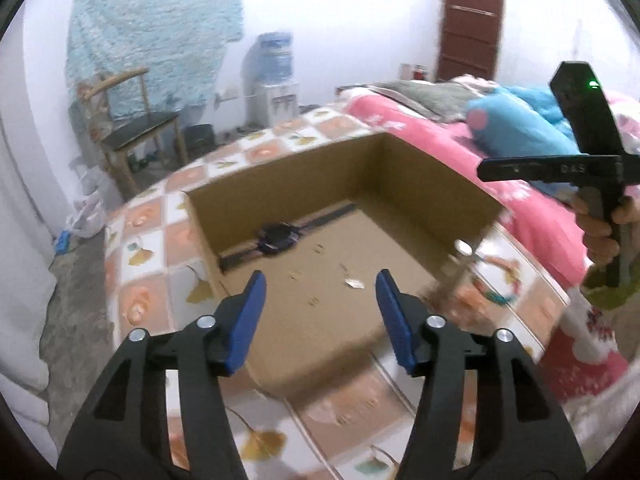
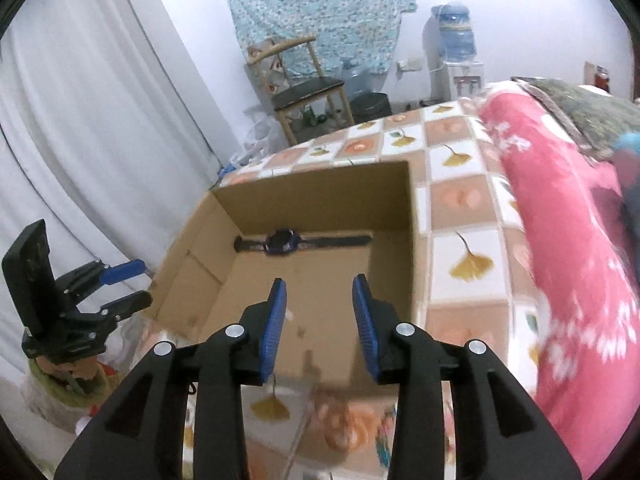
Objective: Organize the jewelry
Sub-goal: 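Move the open left gripper down to the small silver charm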
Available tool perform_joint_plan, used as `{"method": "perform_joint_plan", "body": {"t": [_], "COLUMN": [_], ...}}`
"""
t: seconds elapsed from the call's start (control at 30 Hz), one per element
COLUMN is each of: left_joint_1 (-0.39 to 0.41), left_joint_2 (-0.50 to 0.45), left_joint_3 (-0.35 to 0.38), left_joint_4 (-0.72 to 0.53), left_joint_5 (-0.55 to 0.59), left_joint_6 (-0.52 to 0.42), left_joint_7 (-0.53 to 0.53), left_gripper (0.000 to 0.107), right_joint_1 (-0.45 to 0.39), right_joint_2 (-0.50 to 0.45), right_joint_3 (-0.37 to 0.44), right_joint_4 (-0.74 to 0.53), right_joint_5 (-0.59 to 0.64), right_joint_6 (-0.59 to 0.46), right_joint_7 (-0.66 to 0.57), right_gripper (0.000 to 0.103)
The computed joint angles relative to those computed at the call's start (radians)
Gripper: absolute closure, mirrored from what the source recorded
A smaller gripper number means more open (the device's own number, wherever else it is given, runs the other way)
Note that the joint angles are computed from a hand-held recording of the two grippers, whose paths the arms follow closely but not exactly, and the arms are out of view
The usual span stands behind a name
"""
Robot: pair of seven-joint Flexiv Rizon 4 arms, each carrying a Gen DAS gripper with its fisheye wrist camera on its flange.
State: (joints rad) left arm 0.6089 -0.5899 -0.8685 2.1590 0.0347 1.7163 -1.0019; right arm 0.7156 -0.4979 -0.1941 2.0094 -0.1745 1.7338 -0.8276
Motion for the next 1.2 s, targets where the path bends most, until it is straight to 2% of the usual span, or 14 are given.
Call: {"method": "perform_joint_plan", "body": {"t": [0.07,0.13,0.3,0.43,0.53,0.6,0.9,1.07,1.1,1.2], "left_joint_1": [0.057,0.107,0.117,0.067,0.007,-0.062,-0.208,-0.226,-0.231,-0.226], "left_joint_2": [-0.007,-0.024,-0.049,-0.074,-0.093,-0.092,-0.109,-0.113,-0.113,-0.119], "left_joint_3": [-0.063,-0.120,-0.139,-0.099,-0.039,0.030,0.178,0.198,0.203,0.197], "left_joint_4": [0.041,0.079,0.123,0.124,0.122,0.109,0.077,0.072,0.071,0.068], "left_joint_5": [0.013,0.031,0.050,0.040,0.043,0.039,0.045,0.053,0.052,0.051], "left_joint_6": [-0.012,-0.020,-0.034,-0.051,-0.029,-0.016,0.024,0.025,0.027,0.024], "left_joint_7": [0.006,0.017,0.009,0.004,0.009,0.004,0.006,0.016,0.016,0.017], "left_gripper": [0.047,0.046,0.045,0.045,0.045,0.045,0.045,0.045,0.045,0.045], "right_joint_1": [0.044,0.028,0.000,-0.106,-0.121,-0.128,-0.022,0.004,0.005,-0.013], "right_joint_2": [0.021,0.033,0.024,-0.021,-0.057,-0.079,-0.148,-0.167,-0.165,-0.158], "right_joint_3": [-0.028,0.014,0.083,0.226,0.258,0.269,0.135,0.093,0.090,0.108], "right_joint_4": [0.050,0.085,0.119,0.091,0.064,0.040,-0.043,-0.067,-0.065,-0.051], "right_joint_5": [0.014,0.026,0.026,0.006,-0.023,-0.041,-0.170,-0.236,-0.245,-0.242], "right_joint_6": [-0.003,-0.007,-0.028,-0.048,-0.082,-0.107,-0.206,-0.249,-0.253,-0.241], "right_joint_7": [0.015,0.028,0.063,0.061,0.052,0.048,0.050,0.068,0.074,0.098], "right_gripper": [0.069,0.069,0.069,0.069,0.069,0.069,0.070,0.086,0.093,0.093]}}
